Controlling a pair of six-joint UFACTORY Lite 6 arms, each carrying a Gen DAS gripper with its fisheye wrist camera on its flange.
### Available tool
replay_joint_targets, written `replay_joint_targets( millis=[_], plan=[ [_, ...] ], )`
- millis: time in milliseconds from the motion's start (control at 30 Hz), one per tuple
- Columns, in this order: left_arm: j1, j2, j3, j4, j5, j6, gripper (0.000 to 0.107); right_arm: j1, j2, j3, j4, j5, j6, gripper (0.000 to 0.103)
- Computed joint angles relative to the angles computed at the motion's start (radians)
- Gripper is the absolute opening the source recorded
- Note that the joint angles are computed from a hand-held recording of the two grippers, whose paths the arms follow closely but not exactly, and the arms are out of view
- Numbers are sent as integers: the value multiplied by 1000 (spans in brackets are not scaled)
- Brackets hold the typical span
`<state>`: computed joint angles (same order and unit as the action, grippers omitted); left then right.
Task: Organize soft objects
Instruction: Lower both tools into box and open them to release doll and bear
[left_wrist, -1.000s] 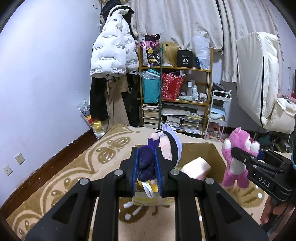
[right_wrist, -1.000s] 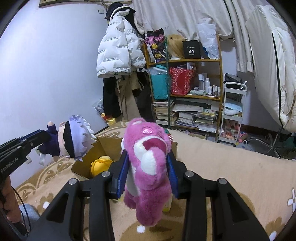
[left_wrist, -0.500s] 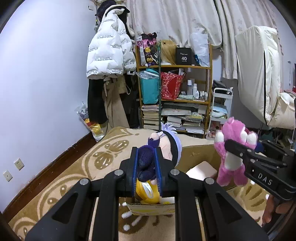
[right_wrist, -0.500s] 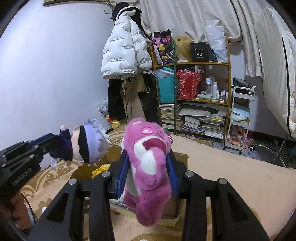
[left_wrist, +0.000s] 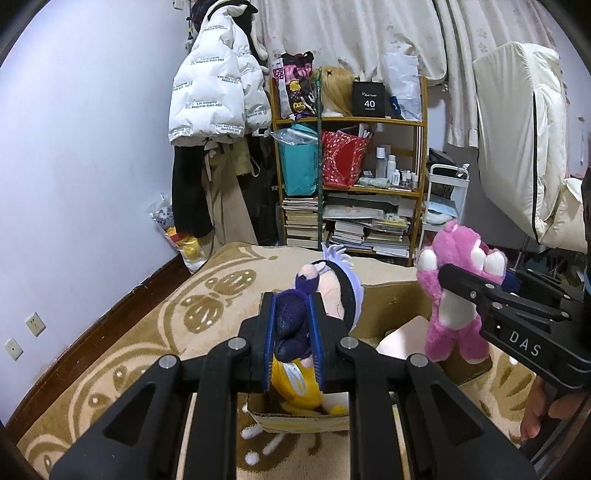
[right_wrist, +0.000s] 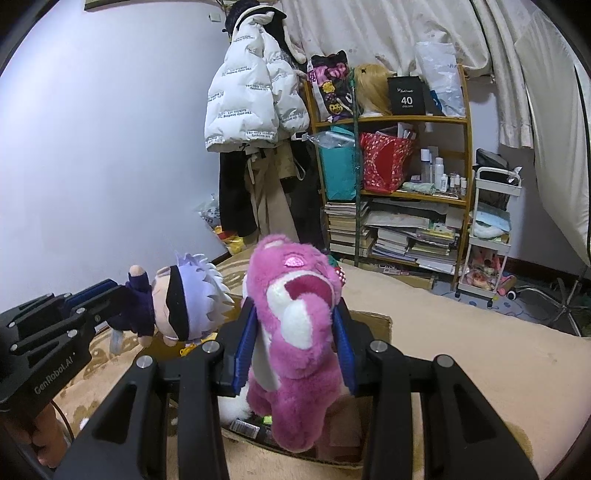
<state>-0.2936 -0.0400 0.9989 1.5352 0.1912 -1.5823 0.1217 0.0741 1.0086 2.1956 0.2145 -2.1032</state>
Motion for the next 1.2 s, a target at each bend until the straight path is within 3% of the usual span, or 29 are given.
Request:
replay_joint_targets(
  millis=[400,667,833,1033,1133,1200],
  plan=[
    [32,74,31,0,-34,-13,16,18,104,69,-40,23,41,42],
    [50,149,70,-402,-61,381,16,2,137,77,-162,65,181,42],
    [56,182,71,-514,-63,482,17,-21,164,87,-243,121,277,44],
    [48,195,61,-494,-37,462,20,-48,200,96,-327,205,394,44],
    [38,194,53,-478,-10,452,21,-41,203,97,-346,185,417,47],
    [38,192,55,-563,5,537,22,-41,198,89,-353,180,429,51]
  ],
)
